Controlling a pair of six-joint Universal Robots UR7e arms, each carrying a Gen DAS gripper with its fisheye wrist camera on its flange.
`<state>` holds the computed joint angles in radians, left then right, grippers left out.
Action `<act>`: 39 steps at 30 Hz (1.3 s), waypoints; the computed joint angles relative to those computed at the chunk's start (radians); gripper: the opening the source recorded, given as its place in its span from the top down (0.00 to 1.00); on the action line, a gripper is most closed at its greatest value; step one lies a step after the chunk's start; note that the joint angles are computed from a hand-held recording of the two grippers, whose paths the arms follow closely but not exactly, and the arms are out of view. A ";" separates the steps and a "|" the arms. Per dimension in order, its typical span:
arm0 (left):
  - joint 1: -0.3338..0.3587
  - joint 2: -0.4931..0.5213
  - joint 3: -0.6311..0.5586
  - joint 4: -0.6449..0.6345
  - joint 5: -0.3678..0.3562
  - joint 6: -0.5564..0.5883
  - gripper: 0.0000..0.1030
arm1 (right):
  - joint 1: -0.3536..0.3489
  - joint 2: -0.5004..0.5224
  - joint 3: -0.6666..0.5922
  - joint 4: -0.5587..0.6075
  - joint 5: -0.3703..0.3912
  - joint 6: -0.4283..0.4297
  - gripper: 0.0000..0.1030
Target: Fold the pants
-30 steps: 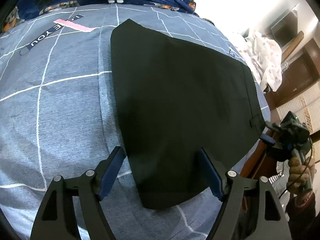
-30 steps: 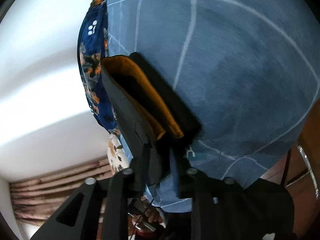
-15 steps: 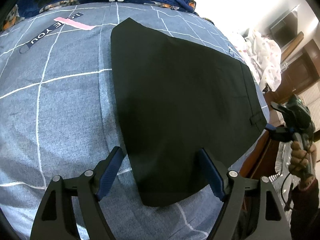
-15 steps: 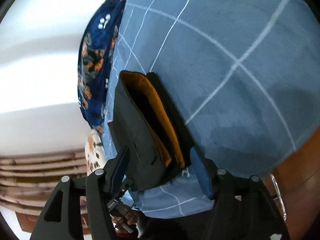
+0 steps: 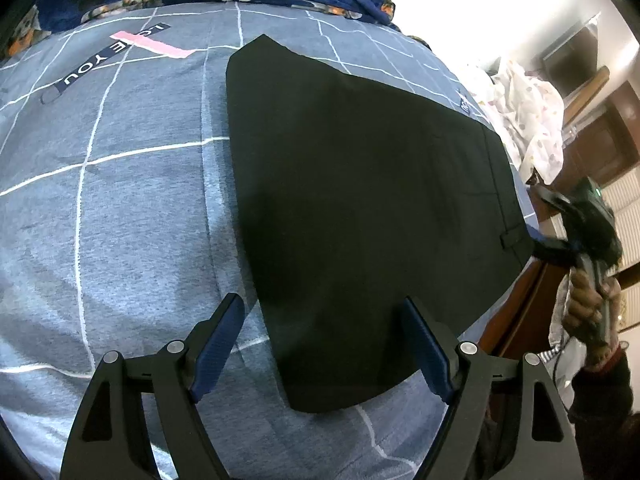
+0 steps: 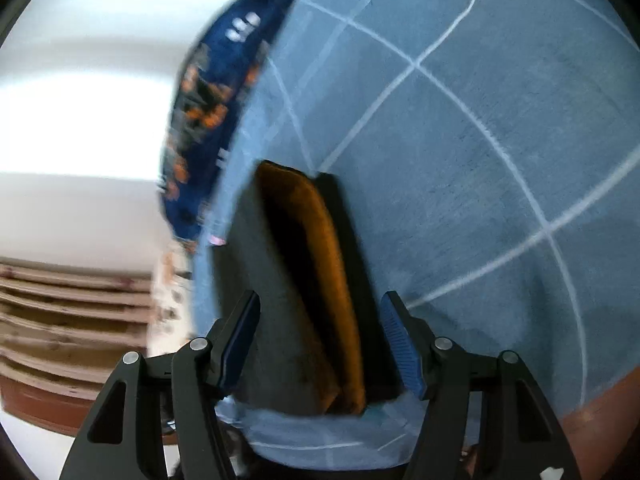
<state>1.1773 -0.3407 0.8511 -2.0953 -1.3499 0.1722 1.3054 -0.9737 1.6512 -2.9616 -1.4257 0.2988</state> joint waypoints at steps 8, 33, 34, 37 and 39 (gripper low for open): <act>0.000 0.007 -0.016 0.011 0.000 -0.006 0.22 | -0.023 -0.067 0.162 -0.115 0.124 0.083 0.51; 0.004 0.007 -0.025 0.027 0.002 -0.032 0.22 | 0.036 -0.037 0.150 -0.095 -0.075 0.093 0.91; 0.003 0.007 -0.026 0.029 0.003 -0.028 0.22 | 0.033 -0.036 0.153 -0.097 -0.073 0.101 0.92; 0.002 0.006 -0.022 0.026 0.005 -0.028 0.22 | 0.019 -0.033 0.158 -0.107 -0.051 0.122 0.93; 0.002 0.006 -0.019 0.022 0.002 -0.028 0.20 | 0.019 -0.034 0.159 -0.104 -0.054 0.122 0.93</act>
